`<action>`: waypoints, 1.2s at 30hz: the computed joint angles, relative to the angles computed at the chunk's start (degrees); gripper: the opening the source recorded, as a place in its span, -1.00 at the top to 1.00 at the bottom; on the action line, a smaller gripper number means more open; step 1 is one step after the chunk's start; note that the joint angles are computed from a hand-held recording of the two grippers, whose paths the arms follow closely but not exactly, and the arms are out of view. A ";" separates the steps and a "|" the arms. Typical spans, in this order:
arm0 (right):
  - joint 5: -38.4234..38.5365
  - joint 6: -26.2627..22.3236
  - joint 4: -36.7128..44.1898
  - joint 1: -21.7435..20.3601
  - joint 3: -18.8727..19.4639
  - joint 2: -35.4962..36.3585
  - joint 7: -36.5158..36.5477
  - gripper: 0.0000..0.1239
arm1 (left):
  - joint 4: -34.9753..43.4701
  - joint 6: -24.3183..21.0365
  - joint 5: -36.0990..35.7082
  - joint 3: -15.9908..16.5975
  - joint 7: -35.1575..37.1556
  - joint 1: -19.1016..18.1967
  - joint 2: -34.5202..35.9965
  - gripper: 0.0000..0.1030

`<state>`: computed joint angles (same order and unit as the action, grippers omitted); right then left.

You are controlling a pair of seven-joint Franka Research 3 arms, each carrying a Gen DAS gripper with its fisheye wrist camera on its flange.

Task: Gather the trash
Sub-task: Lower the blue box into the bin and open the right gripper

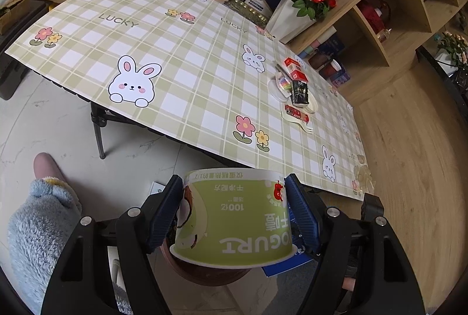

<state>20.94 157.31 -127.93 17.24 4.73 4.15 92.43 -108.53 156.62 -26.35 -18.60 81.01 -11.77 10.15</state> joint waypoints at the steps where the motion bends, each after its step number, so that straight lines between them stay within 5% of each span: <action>1: 0.28 0.07 0.09 -0.02 -0.01 0.14 0.14 0.63 | 0.14 -0.14 0.14 0.02 -0.05 -0.02 0.17 -0.37; 14: -0.10 1.26 -0.67 -0.57 -0.64 -0.86 2.97 0.49 | 1.50 -1.46 2.18 -0.12 -1.59 0.01 1.77 -0.37; 26: -5.68 9.47 -5.74 -1.84 -0.53 -7.28 10.12 -0.51 | 2.79 -3.57 5.08 -0.32 -2.96 -0.35 3.35 -0.37; 36: -11.35 10.40 -6.06 -3.29 -0.24 -8.51 13.73 -0.57 | 5.11 -5.61 9.35 -0.34 -5.08 -1.47 5.37 -0.37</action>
<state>9.59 167.71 -134.00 13.94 4.49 -4.36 106.15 -103.42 151.01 -17.00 -18.94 75.93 -13.24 15.51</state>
